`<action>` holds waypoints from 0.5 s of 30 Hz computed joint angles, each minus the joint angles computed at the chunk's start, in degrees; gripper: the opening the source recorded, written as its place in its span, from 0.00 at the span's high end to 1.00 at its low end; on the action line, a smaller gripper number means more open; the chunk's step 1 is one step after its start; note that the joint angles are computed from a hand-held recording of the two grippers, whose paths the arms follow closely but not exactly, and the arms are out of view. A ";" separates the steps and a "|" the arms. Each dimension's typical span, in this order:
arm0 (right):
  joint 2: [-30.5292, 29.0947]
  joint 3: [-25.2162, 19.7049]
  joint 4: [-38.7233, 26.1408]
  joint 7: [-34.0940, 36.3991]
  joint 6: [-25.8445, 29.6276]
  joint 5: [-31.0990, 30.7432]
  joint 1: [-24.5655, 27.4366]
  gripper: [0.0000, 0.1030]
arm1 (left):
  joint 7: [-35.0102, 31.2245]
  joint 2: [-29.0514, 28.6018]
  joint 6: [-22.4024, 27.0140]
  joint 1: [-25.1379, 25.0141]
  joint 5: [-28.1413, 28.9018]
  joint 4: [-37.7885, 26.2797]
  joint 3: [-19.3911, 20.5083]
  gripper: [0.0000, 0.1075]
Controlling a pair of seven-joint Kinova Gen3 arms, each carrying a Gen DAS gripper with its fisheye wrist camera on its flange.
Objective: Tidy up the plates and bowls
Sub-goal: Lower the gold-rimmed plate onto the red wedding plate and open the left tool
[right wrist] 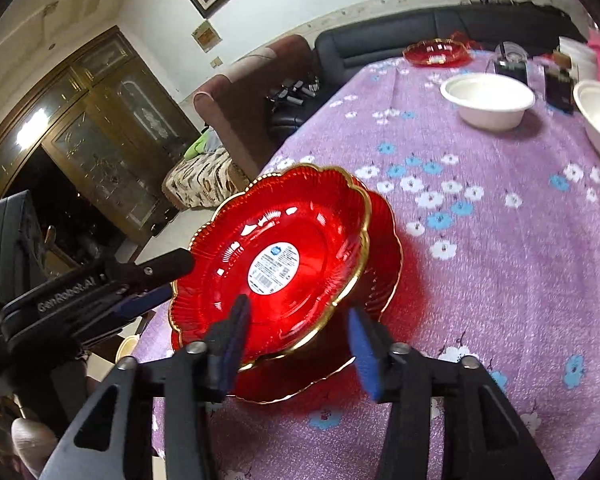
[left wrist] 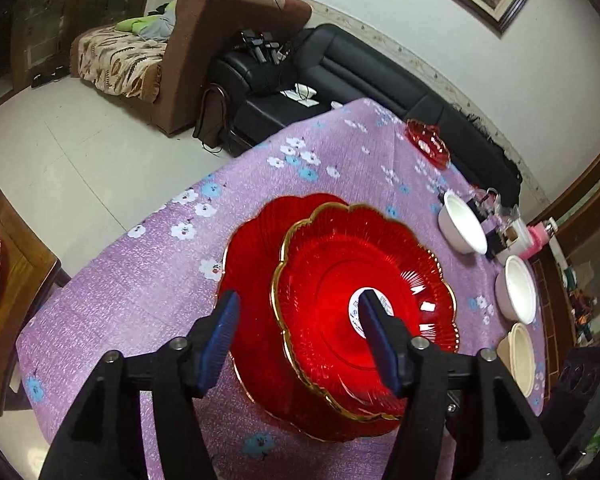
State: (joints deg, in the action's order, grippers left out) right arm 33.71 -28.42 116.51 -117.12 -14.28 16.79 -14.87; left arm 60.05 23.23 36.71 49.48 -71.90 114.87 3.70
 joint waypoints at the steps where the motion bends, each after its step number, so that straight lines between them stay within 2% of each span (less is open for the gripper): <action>1: -0.36 0.75 0.18 0.29 -0.21 -0.35 -0.73 0.43 | 1.38 -0.28 0.79 -0.20 -0.62 0.39 0.90 0.42; 4: -1.17 1.91 1.02 0.60 -1.01 -1.04 -1.71 0.43 | 3.62 -0.85 5.36 -2.94 -2.12 0.86 7.05 0.42; 6: -1.60 1.74 1.81 0.10 -1.68 -1.09 -1.31 0.42 | 2.49 -0.91 9.60 -0.75 -0.67 -0.19 7.59 0.39; 9: -2.33 1.55 3.84 -1.50 -3.86 -0.98 -0.14 0.42 | -1.37 -0.03 16.59 7.03 3.37 -3.67 3.39 0.31; 12: -3.16 1.56 6.45 -4.10 -6.89 -0.34 1.12 0.42 | -8.18 2.27 23.58 15.00 8.84 -9.14 -2.55 0.27; 15: -4.77 3.79 9.56 -5.91 -10.71 -0.55 0.16 0.41 | -15.18 5.91 30.57 22.93 14.02 -15.71 -9.39 0.23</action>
